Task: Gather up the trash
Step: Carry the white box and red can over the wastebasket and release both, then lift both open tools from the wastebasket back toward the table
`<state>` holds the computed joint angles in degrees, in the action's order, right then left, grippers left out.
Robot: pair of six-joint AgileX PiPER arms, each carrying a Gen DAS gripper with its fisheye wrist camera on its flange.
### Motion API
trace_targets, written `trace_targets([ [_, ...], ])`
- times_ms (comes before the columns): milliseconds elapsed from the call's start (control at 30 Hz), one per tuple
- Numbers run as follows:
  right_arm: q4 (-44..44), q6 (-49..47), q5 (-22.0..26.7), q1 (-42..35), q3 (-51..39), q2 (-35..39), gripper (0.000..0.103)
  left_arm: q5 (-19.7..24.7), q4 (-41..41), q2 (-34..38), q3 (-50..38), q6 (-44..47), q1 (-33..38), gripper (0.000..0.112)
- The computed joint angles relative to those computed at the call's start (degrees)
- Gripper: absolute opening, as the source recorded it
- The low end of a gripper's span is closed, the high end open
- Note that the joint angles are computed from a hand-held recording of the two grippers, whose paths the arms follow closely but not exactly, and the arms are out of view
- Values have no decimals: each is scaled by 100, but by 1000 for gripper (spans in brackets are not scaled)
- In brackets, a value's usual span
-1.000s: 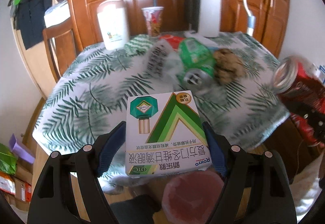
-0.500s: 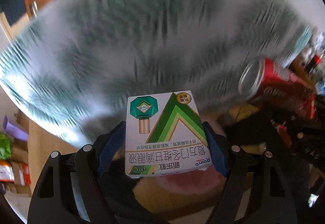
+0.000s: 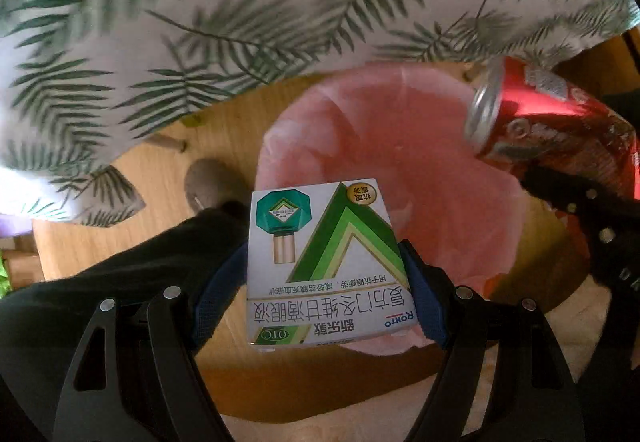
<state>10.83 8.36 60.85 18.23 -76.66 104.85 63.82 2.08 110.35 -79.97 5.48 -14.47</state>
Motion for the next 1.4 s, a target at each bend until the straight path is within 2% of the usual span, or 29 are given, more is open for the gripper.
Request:
trace_targets([
  [300, 174, -172, -13, 91, -78, 721, 27, 256, -33, 784, -332, -60, -112, 79],
  [467, 134, -191, -68, 182, -132, 928, 34, 348, 149, 992, -470, -163, -158, 89],
  [567, 162, -217, -115, 152, -126, 1007, 37, 355, 277, 1075, -525, -220, -131, 90],
  [767, 69, -109, -261, 128, -23, 969, 54, 308, 398, 1116, -545, -339, -51, 93],
  [833, 43, -49, -323, 126, 46, 884, 67, 207, 534, 1055, -455, -451, -45, 93],
  [1100, -545, 337, -510, 373, 166, 505, 91, 29, 766, 693, -330, -805, 14, 94],
  [1200, -1034, 642, -454, 517, 162, 343, 98, -11, 815, 544, -277, -841, 30, 94],
  [1333, -1409, 731, 22, 590, -78, 171, 98, -52, 728, 185, -245, -812, 116, 94],
  [1400, -1380, 672, 101, 547, -99, -68, 98, -101, 650, -160, -229, -780, 135, 94],
])
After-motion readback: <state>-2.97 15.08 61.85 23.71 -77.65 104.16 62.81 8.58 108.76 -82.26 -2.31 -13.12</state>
